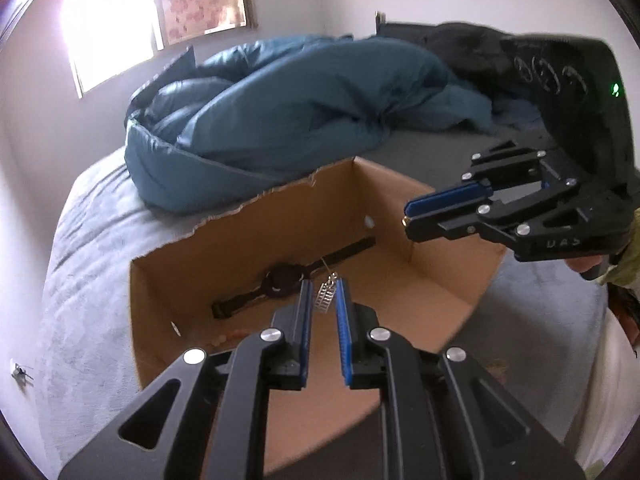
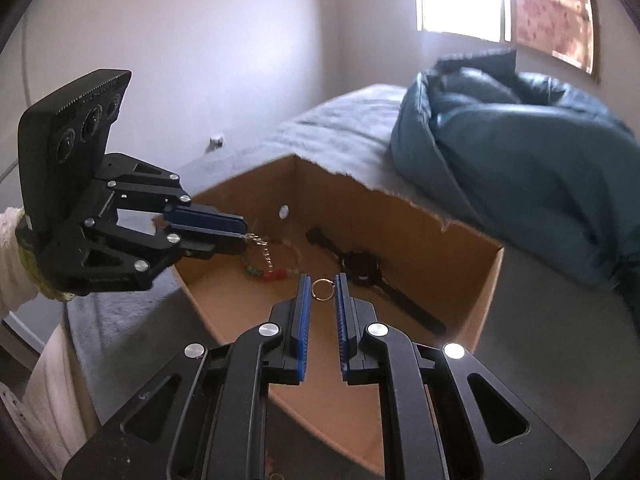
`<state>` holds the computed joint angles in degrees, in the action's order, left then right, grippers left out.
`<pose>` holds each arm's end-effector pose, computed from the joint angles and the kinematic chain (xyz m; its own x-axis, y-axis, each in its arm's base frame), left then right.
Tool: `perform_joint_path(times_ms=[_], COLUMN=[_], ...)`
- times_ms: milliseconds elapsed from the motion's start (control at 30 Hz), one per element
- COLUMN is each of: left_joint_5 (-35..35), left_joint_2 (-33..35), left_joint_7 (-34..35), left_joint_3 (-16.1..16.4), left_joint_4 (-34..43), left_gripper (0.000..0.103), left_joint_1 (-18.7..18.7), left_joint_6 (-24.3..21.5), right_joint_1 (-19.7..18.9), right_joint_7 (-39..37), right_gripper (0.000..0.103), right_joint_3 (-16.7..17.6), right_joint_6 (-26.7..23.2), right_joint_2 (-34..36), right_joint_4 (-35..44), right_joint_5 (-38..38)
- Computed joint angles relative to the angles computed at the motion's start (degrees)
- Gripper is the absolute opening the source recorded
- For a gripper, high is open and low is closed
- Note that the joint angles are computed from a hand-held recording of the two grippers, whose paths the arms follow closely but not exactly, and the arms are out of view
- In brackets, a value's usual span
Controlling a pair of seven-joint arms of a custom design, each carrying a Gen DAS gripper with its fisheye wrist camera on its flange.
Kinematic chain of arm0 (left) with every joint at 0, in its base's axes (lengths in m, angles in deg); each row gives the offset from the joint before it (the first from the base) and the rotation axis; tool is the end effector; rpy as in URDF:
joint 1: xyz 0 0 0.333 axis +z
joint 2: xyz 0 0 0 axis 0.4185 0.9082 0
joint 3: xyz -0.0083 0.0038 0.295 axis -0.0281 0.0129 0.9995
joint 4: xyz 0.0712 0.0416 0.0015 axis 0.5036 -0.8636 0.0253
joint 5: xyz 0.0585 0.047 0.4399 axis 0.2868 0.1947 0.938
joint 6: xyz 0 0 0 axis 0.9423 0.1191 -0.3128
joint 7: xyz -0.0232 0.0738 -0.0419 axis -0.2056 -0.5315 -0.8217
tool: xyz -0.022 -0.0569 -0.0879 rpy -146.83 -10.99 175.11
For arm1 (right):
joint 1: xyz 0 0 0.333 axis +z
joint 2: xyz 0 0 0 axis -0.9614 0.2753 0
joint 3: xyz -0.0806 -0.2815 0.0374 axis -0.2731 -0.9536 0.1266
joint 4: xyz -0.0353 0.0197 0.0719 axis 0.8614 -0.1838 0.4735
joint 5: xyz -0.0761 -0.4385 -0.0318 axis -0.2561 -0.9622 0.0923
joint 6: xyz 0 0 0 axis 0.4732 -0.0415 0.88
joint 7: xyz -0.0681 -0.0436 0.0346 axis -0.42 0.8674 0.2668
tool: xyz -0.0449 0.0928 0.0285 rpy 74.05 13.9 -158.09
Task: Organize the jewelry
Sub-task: 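Open both grippers to drop the ring and tag charm into the box, then move both grippers back to the remaining charms and rings by the pink bracelet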
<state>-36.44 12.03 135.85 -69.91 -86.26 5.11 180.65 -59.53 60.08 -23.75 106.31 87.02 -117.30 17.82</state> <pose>0.5621 -0.4060 0.4554 -0.4497 -0.8888 -0.0883 -0.5999 0.3739 -0.7073 0.6242 0.1951 0.4261 0.7520 -0.6586 -0.0284 -0.4678 -0.5028 -0.7269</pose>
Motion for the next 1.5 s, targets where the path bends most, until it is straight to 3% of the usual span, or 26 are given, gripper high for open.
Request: perform_joint_path(times_ms=[200, 267, 400, 633, 733, 1067, 1267, 1500], left_joint_5=[-2.1, -2.6, -2.2, -0.2, 1.6, 6.8, 3.7, -6.3], left_joint_2=[3.8, 4.2, 4.2, 2.9, 1.1, -11.8, -20.9, -25.3], left_joint_7=[2.6, 2.8, 1.8, -1.4, -3.3, -9.8, -10.9, -5.7], left_joint_3=[-0.3, -0.2, 0.2, 0.8, 1.0, -0.4, -2.1, -1.1], left_joint_4=[4.3, 4.7, 4.7, 3.6, 2.0, -10.3, -19.8, -27.6], left_gripper=[0.013, 0.018, 0.025, 0.026, 0.026, 0.026, 0.026, 0.026], left_joint_1=[0.2, 0.2, -0.2, -0.4, -0.7, -0.5, -1.4, -6.4], left_joint_6=[-3.3, -4.2, -4.3, -3.1, -2.3, 1.1, 3.0, 3.5], right_joint_1=[-0.3, -0.5, -0.9, -1.3, -1.3, 0.7, 2.6, 3.9], right_joint_7=[4.8, 4.8, 4.2, 3.1, 1.3, -8.0, -9.5, -6.4], right_gripper=[0.014, 0.017, 0.021, 0.025, 0.031, 0.034, 0.034, 0.034], right_joint_3=[0.0, 0.1, 0.2, 0.1, 0.0, -2.9, -5.1, -6.4], right_joint_6=[-1.1, -1.0, -0.6, 0.2, 0.9, 1.6, 2.1, 2.4], right_joint_2=[3.0, 2.7, 2.7, 1.6, -0.4, -13.8, -23.7, -31.0], right_joint_4=[3.4, 3.1, 3.1, 2.2, 0.4, -11.0, -20.8, -29.7], right_joint_5=[-4.0, -3.6, -2.8, -0.9, 1.0, 11.2, 12.3, 8.1])
